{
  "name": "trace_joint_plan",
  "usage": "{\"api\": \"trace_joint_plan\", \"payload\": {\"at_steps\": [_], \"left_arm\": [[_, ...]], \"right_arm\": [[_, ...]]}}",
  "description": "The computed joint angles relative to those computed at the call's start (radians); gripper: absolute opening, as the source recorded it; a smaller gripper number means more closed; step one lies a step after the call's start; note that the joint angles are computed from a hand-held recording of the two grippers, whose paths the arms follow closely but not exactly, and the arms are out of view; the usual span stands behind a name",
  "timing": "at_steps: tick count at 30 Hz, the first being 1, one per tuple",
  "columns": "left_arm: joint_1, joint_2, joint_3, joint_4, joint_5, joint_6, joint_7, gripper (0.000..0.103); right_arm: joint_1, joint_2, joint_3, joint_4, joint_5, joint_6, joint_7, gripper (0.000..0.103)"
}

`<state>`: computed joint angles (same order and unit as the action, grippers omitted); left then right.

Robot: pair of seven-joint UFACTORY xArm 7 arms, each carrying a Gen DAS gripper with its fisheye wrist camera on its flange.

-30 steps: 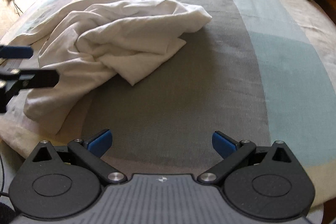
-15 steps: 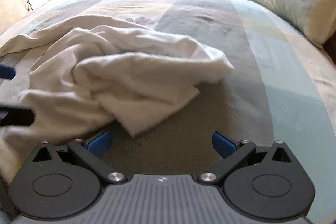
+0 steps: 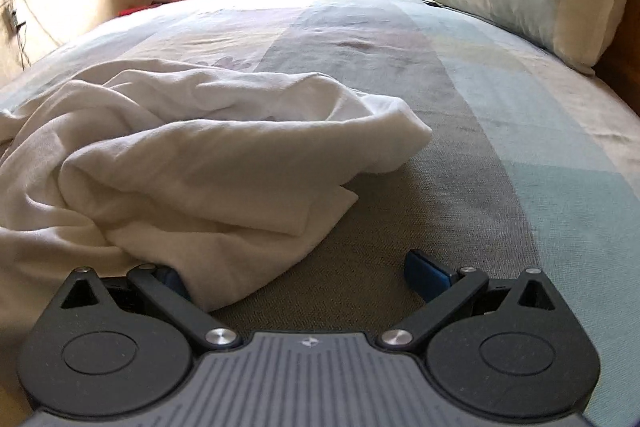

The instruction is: Fold clothes

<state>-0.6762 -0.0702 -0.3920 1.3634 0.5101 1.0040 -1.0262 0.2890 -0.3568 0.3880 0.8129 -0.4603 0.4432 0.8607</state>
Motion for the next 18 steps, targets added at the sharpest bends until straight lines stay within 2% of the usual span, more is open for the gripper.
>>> {"api": "trace_joint_plan", "payload": {"at_steps": [1, 4, 6, 9, 15, 18], "left_arm": [[-0.001, 0.000, -0.001, 0.001, 0.001, 0.001, 0.002, 0.102], [-0.005, -0.005, -0.005, 0.003, 0.004, 0.002, 0.005, 0.102], [-0.006, -0.009, -0.007, 0.003, 0.005, 0.003, 0.003, 0.102], [-0.005, -0.007, -0.008, 0.006, 0.005, 0.004, 0.002, 0.102], [-0.012, 0.007, -0.010, 0.021, -0.003, -0.007, 0.023, 0.102], [-0.018, 0.011, -0.009, 0.028, -0.001, -0.003, 0.029, 0.102]], "right_arm": [[0.011, 0.001, -0.009, 0.008, 0.004, 0.016, -0.014, 0.103], [-0.062, -0.006, 0.065, 0.044, -0.122, 0.100, 0.076, 0.103], [-0.080, -0.041, 0.076, 0.033, -0.190, 0.117, 0.125, 0.103], [-0.091, -0.099, 0.059, 0.007, -0.213, 0.150, 0.148, 0.103], [-0.181, -0.171, 0.056, -0.021, -0.268, 0.267, 0.211, 0.103], [-0.186, -0.193, 0.005, -0.032, -0.237, 0.273, 0.190, 0.103]]}}
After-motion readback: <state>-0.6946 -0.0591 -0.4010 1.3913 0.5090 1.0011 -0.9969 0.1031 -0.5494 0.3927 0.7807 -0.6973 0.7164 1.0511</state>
